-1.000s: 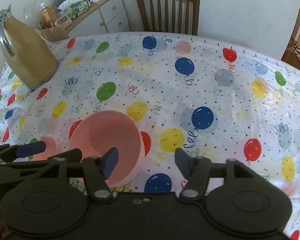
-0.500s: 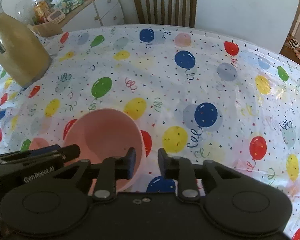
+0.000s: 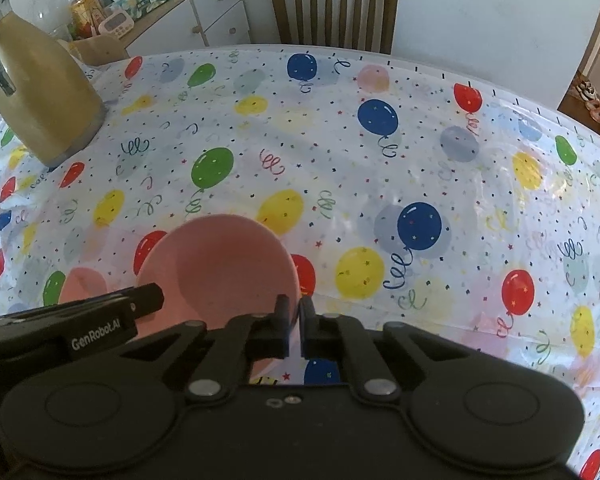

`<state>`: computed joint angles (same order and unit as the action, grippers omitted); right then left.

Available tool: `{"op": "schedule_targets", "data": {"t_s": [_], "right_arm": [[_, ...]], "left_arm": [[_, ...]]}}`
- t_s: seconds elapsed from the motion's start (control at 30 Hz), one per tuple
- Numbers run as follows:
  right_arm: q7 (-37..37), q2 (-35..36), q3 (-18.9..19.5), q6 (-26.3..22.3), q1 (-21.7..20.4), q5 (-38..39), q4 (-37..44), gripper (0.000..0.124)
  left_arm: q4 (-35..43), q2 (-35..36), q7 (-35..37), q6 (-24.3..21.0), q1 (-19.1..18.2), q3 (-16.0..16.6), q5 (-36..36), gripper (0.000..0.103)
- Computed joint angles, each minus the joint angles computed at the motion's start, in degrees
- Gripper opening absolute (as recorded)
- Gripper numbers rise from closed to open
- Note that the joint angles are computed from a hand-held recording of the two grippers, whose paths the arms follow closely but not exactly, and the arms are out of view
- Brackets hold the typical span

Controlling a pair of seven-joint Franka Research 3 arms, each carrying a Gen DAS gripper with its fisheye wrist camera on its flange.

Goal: Organize plates and bowls
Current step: 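Carry the large pink bowl with both grippers toward the cream bowl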

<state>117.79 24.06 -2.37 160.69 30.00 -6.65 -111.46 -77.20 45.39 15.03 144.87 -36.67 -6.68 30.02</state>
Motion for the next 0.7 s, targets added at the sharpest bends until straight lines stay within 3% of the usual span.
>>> {"op": "schedule_targets", "data": {"t_s": [0.3,0.7], "right_arm": [[1.0,-3.23,0.16,0.84,0.22,-0.04,-3.47,0.003],[8.77,-12.92,0.91,1.78,-0.08,-6.37,-13.14,0.004]], "left_arm": [[-3.59,-3.03,0.6,0.9,-0.05,-0.71,0.73,0.007],[-11.26,-9.4,4.46,2.57,0.06,-3.38,0.79,0.007]]}}
